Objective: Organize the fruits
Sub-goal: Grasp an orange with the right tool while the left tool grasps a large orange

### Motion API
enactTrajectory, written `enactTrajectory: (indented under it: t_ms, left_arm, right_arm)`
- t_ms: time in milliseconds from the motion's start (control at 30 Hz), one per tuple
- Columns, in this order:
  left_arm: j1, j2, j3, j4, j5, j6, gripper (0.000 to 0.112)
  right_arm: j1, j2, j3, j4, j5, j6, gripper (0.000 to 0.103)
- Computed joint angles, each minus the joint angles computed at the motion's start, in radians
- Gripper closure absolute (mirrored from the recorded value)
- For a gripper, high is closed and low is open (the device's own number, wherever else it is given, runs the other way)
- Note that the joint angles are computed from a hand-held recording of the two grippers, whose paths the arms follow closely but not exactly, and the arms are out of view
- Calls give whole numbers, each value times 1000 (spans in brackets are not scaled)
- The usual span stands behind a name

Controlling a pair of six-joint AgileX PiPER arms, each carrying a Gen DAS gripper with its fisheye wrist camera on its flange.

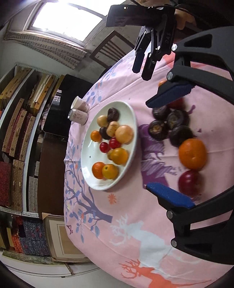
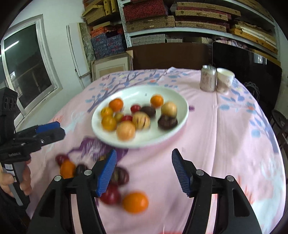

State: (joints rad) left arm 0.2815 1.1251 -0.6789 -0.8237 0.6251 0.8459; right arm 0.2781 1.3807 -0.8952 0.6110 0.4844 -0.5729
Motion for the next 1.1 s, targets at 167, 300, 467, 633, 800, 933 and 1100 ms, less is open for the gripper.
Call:
enactTrajectory:
  t_ms: [167,300,467,633,800,933,1100]
  left_arm:
    - [34,-135,137,14,30,19,30]
    - [16,-202,188,77,14,-19,30]
    - [-70,-180,198,205,-64,-157,30]
    - [-156,-136,194,318,-132,-290,30]
    - [-231,-80,183,441,-188,-432,31]
    - [-261,-52,165,537,-212,-542,54]
    - [-274,-72,178,591,-213,-588,57]
  right_arm:
    - [19,-45,126,37,-26,-14,39]
    - [21,-19,151,96,-47,-38,39]
    - [-17,62,109,186,29,-96,44]
    - [-16,37,129,212,13,-120,64]
    - [-25,-93,226,353,-92,-244,64]
    - [-3,-161,268,413,-158,-318,64]
    - [-41,-156,266,476,-123,-387,64]
